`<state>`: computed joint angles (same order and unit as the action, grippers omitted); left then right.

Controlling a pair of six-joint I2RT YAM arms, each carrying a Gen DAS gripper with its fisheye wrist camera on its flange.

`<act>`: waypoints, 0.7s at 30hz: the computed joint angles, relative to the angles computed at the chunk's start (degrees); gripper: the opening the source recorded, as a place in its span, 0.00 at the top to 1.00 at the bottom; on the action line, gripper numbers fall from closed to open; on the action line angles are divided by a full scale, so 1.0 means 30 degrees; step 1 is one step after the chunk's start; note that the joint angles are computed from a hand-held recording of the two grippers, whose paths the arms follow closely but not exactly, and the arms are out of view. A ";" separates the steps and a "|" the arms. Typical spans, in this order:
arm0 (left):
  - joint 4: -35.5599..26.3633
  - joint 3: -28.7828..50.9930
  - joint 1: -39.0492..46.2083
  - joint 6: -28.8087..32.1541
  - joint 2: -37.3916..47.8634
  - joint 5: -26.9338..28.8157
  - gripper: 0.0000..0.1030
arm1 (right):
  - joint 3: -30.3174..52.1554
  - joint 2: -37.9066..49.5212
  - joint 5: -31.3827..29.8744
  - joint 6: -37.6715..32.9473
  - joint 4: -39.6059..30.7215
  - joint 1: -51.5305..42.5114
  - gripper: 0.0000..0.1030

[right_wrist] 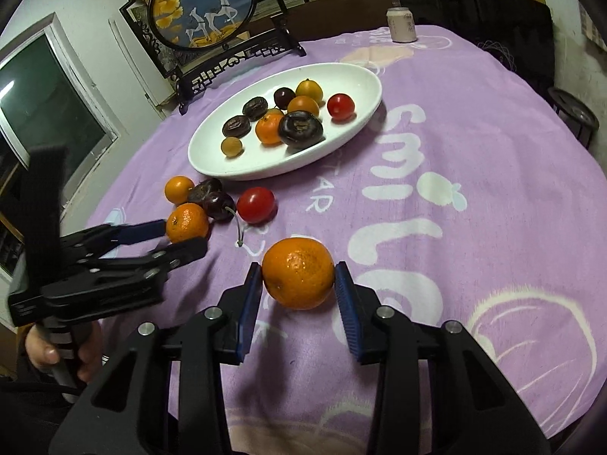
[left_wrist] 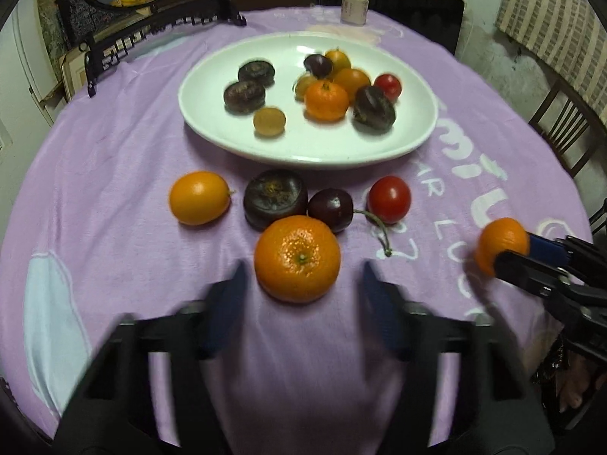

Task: Organize fruits
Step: 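Grasp an orange with the left tool while the right tool grasps another orange, then carry both oranges onto the plate and open both tools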

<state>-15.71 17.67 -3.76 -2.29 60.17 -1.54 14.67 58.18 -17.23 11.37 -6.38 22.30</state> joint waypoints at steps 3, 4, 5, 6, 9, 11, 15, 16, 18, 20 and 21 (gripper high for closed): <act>0.0568 -0.0222 -0.0048 -0.0073 0.0168 -0.0119 0.57 | 0.0011 -0.0663 -0.0039 -0.0020 -0.0504 0.0077 0.62; 0.0402 -0.0240 0.0130 -0.0082 -0.0010 0.0174 0.58 | 0.0006 -0.0845 -0.0042 -0.0031 -0.0625 0.0080 0.62; 0.0180 -0.0271 0.0437 -0.0050 -0.0272 0.0641 0.58 | 0.0001 -0.1017 -0.0011 -0.0037 -0.0745 0.0104 0.62; -0.0252 -0.0334 0.0702 -0.0021 -0.0817 0.1044 0.58 | 0.0004 -0.1120 0.0027 -0.0030 -0.0819 0.0135 0.62; -0.1597 -0.0498 0.1071 0.0256 -0.2702 0.1391 0.58 | 0.0071 -0.1023 0.0212 0.0120 -0.0758 0.0369 0.62; -0.2609 -0.0491 0.1467 0.0518 -0.3900 0.1869 0.58 | 0.0147 -0.0870 0.0417 0.0299 -0.0677 0.0660 0.62; -0.4599 -0.0219 0.2721 0.1387 -0.5925 0.2952 0.58 | 0.0533 -0.0407 0.0938 0.0606 -0.0546 0.1412 0.62; -0.5010 -0.0104 0.3110 0.1653 -0.6283 0.3281 0.58 | 0.0717 -0.0184 0.1052 0.0637 -0.0504 0.1576 0.62; -0.5507 0.0249 0.4195 0.2423 -0.6525 0.4164 0.58 | 0.1165 0.0414 0.1161 0.0597 -0.0358 0.1760 0.62; -0.5412 0.0750 0.5168 0.3144 -0.5961 0.4864 0.58 | 0.1884 0.1217 0.1306 0.0431 -0.0188 0.1704 0.62; -0.5192 0.1220 0.5604 0.3436 -0.5273 0.5162 0.58 | 0.2322 0.1614 0.1446 0.0291 -0.0125 0.1649 0.62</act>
